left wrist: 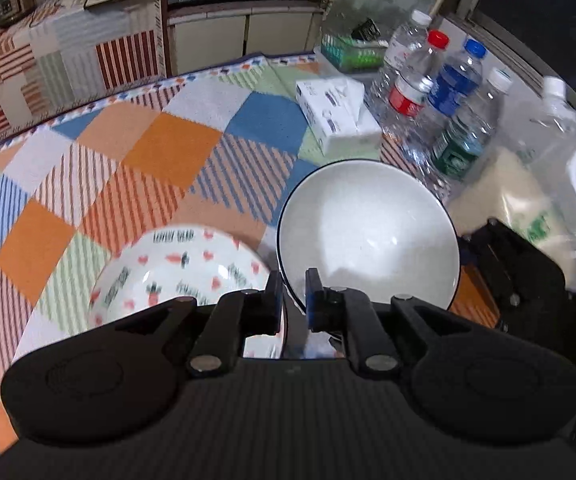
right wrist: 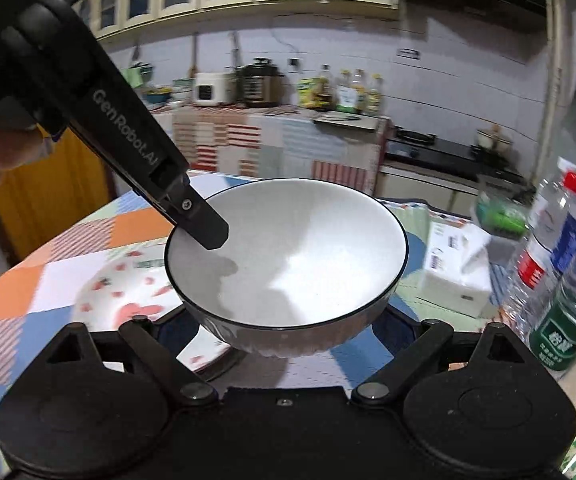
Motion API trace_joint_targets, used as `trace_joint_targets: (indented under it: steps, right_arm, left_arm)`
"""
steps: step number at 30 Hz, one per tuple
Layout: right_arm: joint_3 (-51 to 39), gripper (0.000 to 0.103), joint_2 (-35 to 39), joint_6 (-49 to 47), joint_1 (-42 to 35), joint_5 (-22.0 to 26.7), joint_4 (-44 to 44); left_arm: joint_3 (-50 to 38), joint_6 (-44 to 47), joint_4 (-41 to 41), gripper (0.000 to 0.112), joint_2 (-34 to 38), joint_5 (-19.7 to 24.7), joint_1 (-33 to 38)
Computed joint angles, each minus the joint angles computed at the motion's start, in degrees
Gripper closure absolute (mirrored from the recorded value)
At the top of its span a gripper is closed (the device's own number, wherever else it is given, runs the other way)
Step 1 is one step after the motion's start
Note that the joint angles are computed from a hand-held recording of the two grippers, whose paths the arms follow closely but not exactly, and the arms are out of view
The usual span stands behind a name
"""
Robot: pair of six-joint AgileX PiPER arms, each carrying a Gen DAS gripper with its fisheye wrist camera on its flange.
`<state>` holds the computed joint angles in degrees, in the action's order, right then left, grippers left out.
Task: Organize plates and bowls
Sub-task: 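Lower the nested bowls into the third white bowl with the left gripper, then carry the three nested bowls over the bunny plate stack, left gripper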
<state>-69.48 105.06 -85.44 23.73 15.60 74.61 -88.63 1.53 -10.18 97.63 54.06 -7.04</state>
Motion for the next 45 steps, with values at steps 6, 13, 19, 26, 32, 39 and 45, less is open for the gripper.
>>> trace_joint_targets:
  steps: [6,13,19,26,32,39,45]
  right_arm:
    - [3.8,0.007,-5.4,5.2,1.0,5.2,-8.2]
    - [4.0,0.007,-6.4,13.4,-0.1,15.1,-13.6]
    - [5.0,0.007,-5.7,16.8,-0.6,19.9,-16.8]
    - [7.9,0.007,-7.9,19.7,1.0,18.6,-20.9]
    - [8.2,0.007,-7.5,23.2,2.9,16.8,-25.2]
    - [6.2,0.006,-6.9,32.8,6.0,14.5,-35.4]
    - [4.2,0.003,-7.0,47.4,9.6,13.9,-50.2]
  left_arm:
    - [4.7,3.1,-5.1,0.102,-5.5,6.7,3.9]
    - [12.3,4.9,-7.7,0.102,-9.6,7.8,6.8]
    - [15.7,5.7,-8.2,0.102,-8.6,8.0,6.7]
    - [17.0,3.8,-7.1,0.102,-7.9,8.8,5.5]
    - [17.0,0.6,-4.3,0.102,-6.6,8.3,3.8]
    - [18.3,-2.1,-0.9,0.102,-6.4,6.0,1.2]
    - [20.2,-4.8,0.4,0.102,-5.9,3.7,-0.4]
